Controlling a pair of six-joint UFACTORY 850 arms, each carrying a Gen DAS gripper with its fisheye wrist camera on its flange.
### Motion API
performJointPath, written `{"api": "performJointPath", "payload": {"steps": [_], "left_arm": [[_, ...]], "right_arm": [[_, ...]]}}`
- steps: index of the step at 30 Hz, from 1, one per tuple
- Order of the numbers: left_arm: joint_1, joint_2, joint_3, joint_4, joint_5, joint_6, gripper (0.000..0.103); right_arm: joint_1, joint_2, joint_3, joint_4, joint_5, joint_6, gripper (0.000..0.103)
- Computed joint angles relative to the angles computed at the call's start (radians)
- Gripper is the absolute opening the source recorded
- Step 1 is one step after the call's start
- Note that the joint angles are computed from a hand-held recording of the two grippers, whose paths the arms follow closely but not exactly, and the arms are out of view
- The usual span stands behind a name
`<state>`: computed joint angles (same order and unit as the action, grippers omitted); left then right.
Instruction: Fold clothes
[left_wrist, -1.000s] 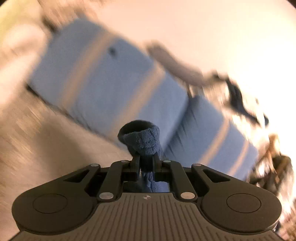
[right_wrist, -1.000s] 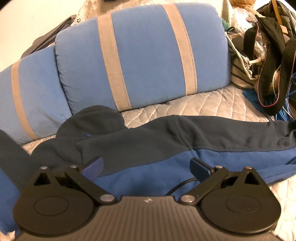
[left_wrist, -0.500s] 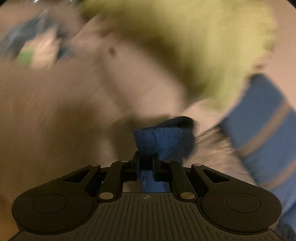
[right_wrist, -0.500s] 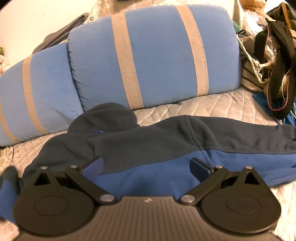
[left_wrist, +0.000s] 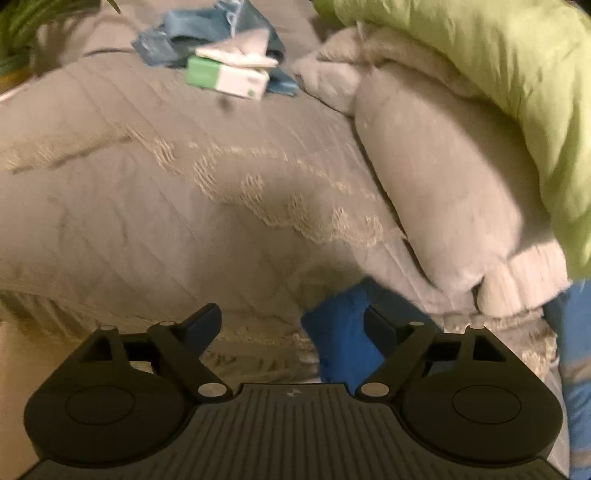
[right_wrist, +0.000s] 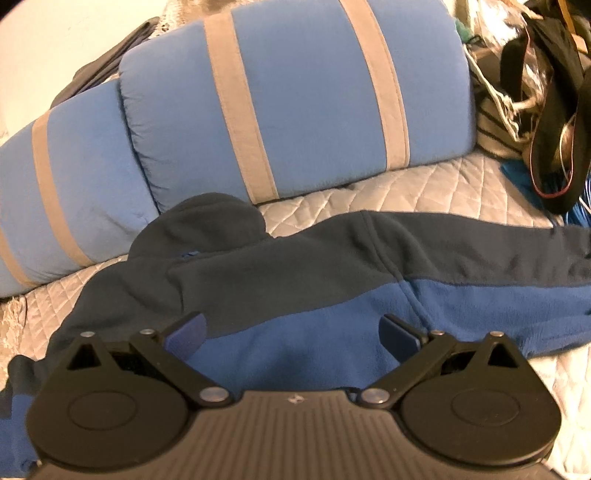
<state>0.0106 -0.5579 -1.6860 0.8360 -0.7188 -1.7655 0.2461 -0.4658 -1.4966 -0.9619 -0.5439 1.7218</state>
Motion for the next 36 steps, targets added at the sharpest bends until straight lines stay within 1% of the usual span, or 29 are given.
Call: {"api": "performJointPath", "payload": {"steps": [1, 3, 5, 8, 10, 13, 15, 16, 17, 19, 24, 26, 28, 30, 32, 33, 34, 35, 36], "left_arm": [[-0.005, -0.009, -0.030, -0.014, -0.030, 0.009, 0.085], [-0.024, 0.003, -0.041, 0.027, -0.033, -0.061, 0.085], [-0.051, 0.019, -0.051, 0.072, 0.016, -0.094, 0.085], [-0.110, 0.015, -0.113, 0.107, 0.083, -0.043, 0.085], [-0.159, 0.002, -0.171, 0.127, 0.129, 0.011, 0.085], [-0.237, -0.034, -0.273, 0.120, 0.218, 0.152, 0.085], [-0.284, -0.077, -0.359, 0.041, 0.272, 0.291, 0.085], [-0.308, -0.101, -0.405, -0.018, 0.285, 0.369, 0.085], [-0.333, -0.124, -0.441, -0.046, 0.290, 0.413, 0.085], [-0.383, -0.181, -0.532, -0.120, 0.292, 0.521, 0.085], [-0.478, -0.333, -0.738, -0.266, 0.239, 0.718, 0.085], [-0.500, -0.348, -0.735, -0.273, 0.243, 0.720, 0.085], [-0.509, -0.339, -0.679, -0.295, 0.267, 0.730, 0.085], [-0.511, -0.333, -0.624, -0.350, 0.289, 0.768, 0.085], [-0.501, -0.317, -0.540, -0.435, 0.331, 0.820, 0.085], [-0.497, -0.315, -0.514, -0.487, 0.334, 0.856, 0.085], [-0.490, -0.326, -0.509, -0.567, 0.295, 0.913, 0.085], [-0.483, -0.346, -0.547, -0.655, 0.229, 0.972, 0.084], [-0.476, -0.385, -0.618, -0.730, 0.133, 1.007, 0.084]], "right_arm": [[0.000, 0.002, 0.002, 0.001, 0.001, 0.000, 0.103], [0.001, 0.004, 0.004, -0.006, 0.001, 0.003, 0.103], [0.001, 0.007, 0.008, -0.019, 0.001, 0.013, 0.103], [0.003, 0.007, 0.008, -0.028, -0.004, 0.021, 0.103], [0.003, 0.007, 0.008, -0.027, -0.003, 0.023, 0.103], [0.004, 0.012, 0.015, -0.057, -0.005, 0.048, 0.103], [0.007, 0.013, 0.018, -0.086, -0.018, 0.064, 0.103], [0.009, 0.013, 0.019, -0.099, -0.026, 0.069, 0.103], [0.009, 0.013, 0.021, -0.109, -0.030, 0.073, 0.103], [0.010, 0.013, 0.022, -0.123, -0.038, 0.077, 0.103], [0.008, 0.015, 0.029, -0.147, -0.056, 0.114, 0.103], [0.006, 0.014, 0.029, -0.141, -0.062, 0.112, 0.103], [0.004, 0.012, 0.027, -0.127, -0.072, 0.104, 0.103], [0.002, 0.007, 0.022, -0.110, -0.083, 0.085, 0.103], [0.001, 0.005, 0.021, -0.097, -0.086, 0.069, 0.103], [0.001, 0.006, 0.022, -0.097, -0.085, 0.064, 0.103], [0.001, 0.006, 0.022, -0.098, -0.082, 0.059, 0.103], [0.001, 0.007, 0.023, -0.099, -0.080, 0.055, 0.103], [0.003, 0.005, 0.022, -0.107, -0.080, 0.047, 0.103]]}}
